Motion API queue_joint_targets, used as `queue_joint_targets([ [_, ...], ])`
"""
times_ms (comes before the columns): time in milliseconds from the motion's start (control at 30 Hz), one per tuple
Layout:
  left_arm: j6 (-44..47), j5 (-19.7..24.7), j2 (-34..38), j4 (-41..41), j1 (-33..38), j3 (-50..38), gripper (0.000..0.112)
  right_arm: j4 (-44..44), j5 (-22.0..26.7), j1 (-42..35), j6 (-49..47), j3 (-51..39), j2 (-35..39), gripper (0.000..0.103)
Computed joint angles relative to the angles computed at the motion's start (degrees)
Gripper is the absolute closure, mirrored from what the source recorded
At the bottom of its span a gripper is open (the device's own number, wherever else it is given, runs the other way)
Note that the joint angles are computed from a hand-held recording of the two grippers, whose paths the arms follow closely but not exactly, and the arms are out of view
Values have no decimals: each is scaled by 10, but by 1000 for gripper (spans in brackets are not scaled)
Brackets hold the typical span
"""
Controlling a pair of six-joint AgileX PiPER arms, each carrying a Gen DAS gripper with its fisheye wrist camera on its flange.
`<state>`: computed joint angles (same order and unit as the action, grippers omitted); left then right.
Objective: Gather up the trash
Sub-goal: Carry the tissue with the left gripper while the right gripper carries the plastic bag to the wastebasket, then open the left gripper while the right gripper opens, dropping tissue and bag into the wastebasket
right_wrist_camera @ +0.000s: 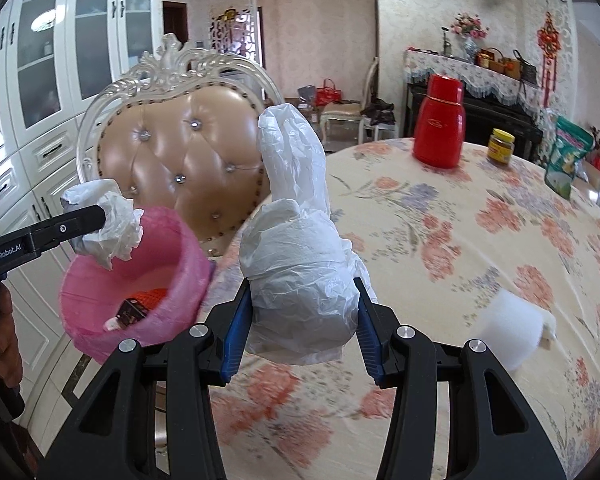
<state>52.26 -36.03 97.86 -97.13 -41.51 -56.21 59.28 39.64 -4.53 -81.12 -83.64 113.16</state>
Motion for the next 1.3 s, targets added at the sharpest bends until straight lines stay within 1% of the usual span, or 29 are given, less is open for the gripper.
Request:
queue_joint_targets([
  [367,-61,-33,-70,21,10,92,94,-6,-13,67,12,15,-21,57],
  [700,-101,-56,-130,25,20,167,93,-23,-20,132,37,12,-18,57],
  [867,-111,-63,-145,22,20,185,93,-30,-27,162,43,12,-15,57],
  [1000,-118,-64,-156,24,25,198,93,-37,-22,177,50,3,-6,56],
  [1067,-118,-66,-158,21,24,199,91,-42,-23,183,54,0,-4,54],
  [1100,-119,-67,-158,20,23,200,88,-45,-25,187,57,-1,-3,54],
  [1167,-125,-67,-160,22,24,204,80,-47,-23,191,56,-4,-1,53],
  [1200,-130,-66,-161,24,25,206,74,-46,-28,194,55,-3,-2,52],
  [1233,-131,-63,-162,26,28,208,68,-47,-33,197,53,0,-3,49],
  [1267,-132,-63,-161,25,28,207,65,-48,-34,198,53,0,-2,42],
  [1300,-137,-64,-162,27,27,209,60,-45,-36,199,49,1,-2,38],
])
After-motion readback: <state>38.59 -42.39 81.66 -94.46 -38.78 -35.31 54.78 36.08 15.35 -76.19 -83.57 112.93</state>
